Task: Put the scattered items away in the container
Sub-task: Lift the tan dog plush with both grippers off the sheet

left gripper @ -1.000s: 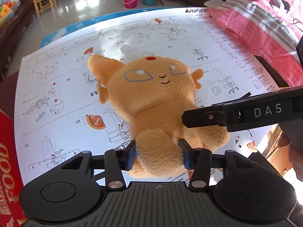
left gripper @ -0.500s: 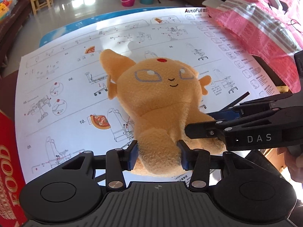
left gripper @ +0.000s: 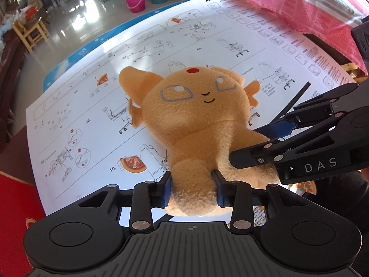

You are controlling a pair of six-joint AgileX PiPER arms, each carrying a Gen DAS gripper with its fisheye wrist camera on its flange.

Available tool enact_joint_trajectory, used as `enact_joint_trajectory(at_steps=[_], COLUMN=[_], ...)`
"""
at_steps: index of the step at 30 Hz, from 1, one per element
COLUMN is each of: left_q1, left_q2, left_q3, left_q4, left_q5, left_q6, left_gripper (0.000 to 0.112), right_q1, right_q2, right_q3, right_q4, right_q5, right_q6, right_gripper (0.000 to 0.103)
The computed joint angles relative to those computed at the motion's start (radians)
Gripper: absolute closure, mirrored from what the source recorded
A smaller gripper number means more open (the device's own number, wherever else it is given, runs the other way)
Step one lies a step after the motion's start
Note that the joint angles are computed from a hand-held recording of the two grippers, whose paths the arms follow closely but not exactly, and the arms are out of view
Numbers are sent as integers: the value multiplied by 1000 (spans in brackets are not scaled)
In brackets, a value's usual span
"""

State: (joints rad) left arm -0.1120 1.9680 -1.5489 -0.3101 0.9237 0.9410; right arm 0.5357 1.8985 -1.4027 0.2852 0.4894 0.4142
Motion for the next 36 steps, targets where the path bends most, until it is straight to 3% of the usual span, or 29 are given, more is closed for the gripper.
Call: enact_joint_trajectory(at_steps=[5, 8, 13, 15, 17, 19, 21, 23, 31, 36], left_q1=[-23, -11, -5, 2, 4, 8, 13, 8, 30, 22], left_q2=[-45, -32, -12, 19, 43, 44, 34, 7, 19, 27], left_q3=[101, 87, 56, 0, -34, -31, -11, 41, 26, 18], left_q4=[16, 5, 17, 16, 17, 0, -35, -45, -106, -116], left_q5=[-111, -99, -78, -39, -25, -30, -30, -84, -45, -39], left_q6=[50, 40, 41, 14, 4, 29, 81, 116, 157, 162], left_gripper=[76, 73, 67, 53, 46, 48, 63, 64, 65, 64], right_q1=[-26, -30, -14, -8, -6, -17, -24, -38, -64, -56], right_q2=[33, 46, 71, 67, 66, 69, 77, 87, 80, 149], right_q3=[-12, -5, -50, -50, -51, -55, -75, -99, -105, -211], right_q4=[103, 171, 120, 96, 76, 92, 89, 105, 146, 32], right_q5=[12, -16, -7, -9, -9, -1, 23, 52, 31, 72], right_q6=[-4, -37, -17, -20, -5, -12, -1, 18, 38, 108], right_gripper=[39, 39, 41, 42, 42, 42, 40, 36, 28, 25])
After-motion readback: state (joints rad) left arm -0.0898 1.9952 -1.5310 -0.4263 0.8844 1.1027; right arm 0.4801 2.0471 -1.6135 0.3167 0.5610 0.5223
